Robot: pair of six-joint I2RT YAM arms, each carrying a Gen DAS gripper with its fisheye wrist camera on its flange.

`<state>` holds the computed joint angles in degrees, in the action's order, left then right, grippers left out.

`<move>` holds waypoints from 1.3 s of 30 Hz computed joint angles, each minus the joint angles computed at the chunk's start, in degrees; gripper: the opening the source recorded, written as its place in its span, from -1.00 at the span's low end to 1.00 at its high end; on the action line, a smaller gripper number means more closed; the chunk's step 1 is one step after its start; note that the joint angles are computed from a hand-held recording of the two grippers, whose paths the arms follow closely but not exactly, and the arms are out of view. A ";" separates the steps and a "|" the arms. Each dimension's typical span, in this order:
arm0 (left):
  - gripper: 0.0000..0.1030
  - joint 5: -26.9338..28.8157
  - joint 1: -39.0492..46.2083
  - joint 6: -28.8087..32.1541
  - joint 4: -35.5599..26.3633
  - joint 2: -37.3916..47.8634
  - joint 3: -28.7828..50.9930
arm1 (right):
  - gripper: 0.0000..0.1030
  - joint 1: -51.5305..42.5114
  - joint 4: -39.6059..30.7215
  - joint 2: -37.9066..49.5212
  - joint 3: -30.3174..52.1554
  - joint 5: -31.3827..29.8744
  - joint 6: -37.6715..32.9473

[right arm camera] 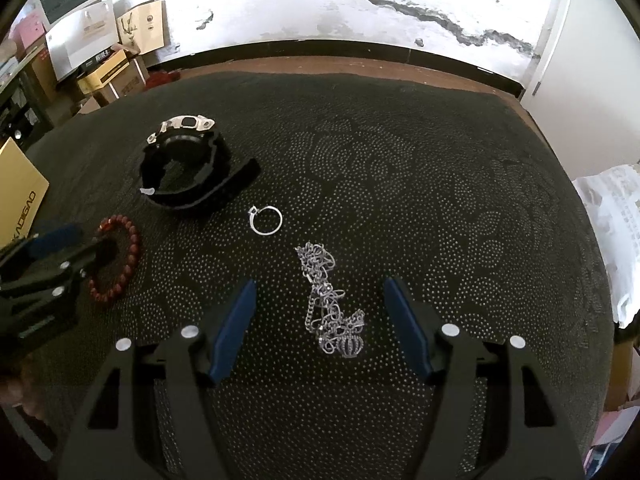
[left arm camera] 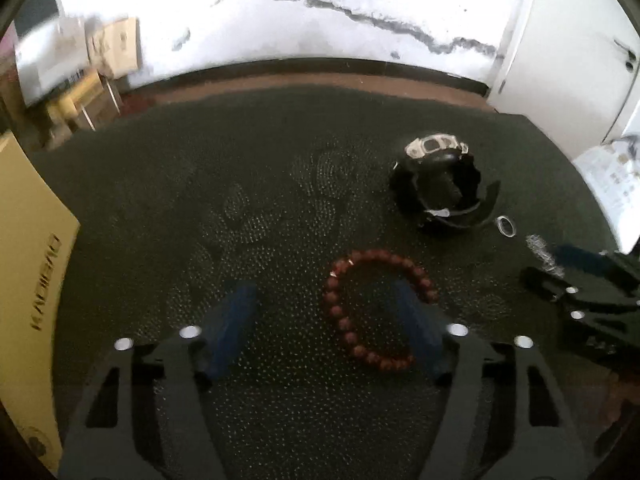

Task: Organize jewelry
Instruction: 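Grasp the silver chain with the right gripper while the left gripper lifts the bracelet, then carry the bracelet and the silver chain toward the box with both grippers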

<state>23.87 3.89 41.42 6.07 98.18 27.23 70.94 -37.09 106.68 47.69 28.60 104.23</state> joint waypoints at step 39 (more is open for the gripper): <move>-0.87 14.80 31.11 23.01 -53.91 -14.36 31.22 | -0.87 6.42 -27.22 -5.83 23.57 12.26 2.50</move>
<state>38.67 35.00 64.43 -47.84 83.82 58.45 77.37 -64.31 100.85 71.26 40.85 106.73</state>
